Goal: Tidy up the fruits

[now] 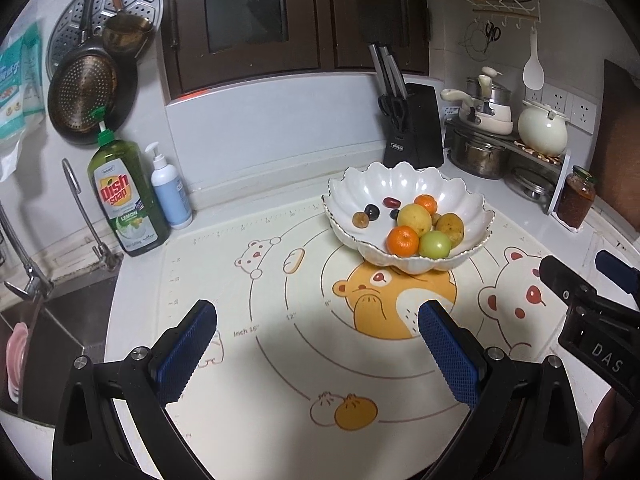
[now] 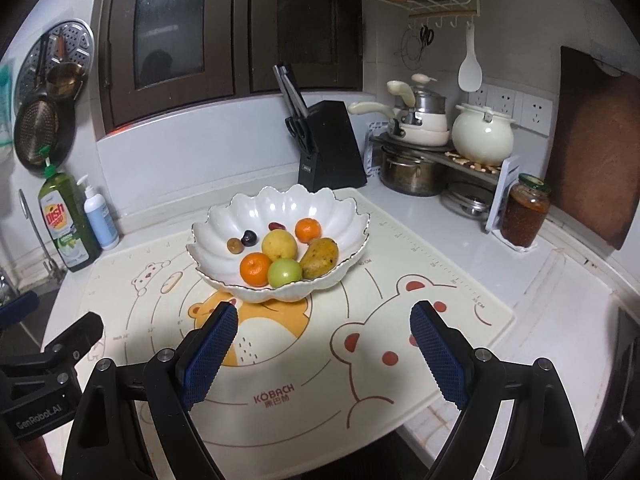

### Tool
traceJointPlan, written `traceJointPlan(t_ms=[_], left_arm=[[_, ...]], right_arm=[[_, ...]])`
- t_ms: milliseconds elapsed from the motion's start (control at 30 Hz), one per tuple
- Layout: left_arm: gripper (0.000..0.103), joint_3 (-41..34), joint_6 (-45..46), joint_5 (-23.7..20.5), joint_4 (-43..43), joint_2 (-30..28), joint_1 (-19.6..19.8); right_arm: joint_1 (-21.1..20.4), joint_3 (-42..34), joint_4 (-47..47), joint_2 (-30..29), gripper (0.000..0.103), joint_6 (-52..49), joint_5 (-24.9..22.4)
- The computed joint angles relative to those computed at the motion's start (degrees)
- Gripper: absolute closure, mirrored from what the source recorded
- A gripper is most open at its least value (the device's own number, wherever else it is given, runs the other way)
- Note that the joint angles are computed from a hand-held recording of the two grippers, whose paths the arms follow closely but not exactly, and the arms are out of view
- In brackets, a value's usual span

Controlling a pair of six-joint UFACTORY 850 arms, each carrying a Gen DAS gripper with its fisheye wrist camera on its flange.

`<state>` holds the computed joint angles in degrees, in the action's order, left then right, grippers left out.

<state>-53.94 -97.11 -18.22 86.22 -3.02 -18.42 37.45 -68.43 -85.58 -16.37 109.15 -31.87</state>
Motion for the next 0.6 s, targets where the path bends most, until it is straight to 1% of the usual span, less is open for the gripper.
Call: traceJointPlan(t_ms=[100,400,600], left_arm=[[0.000,1.54,-1.52,-0.60,0.92,1.54,-0.35],[0.000,4.98,-1.69,-1.61,0.27,4.85,-0.92],[0.000,5.74,-1.31,-1.29,-0.79,5.69,-0.66]], right_arm=[[0.69,1.04,-0.32,0.93,0.014,0.37,-0.17],[2.44,3.80,-0.12,3.00,0.014,1.01,0.04],[3.29,4.32,-0.21,3.34,0.014,1.18,-0.78]])
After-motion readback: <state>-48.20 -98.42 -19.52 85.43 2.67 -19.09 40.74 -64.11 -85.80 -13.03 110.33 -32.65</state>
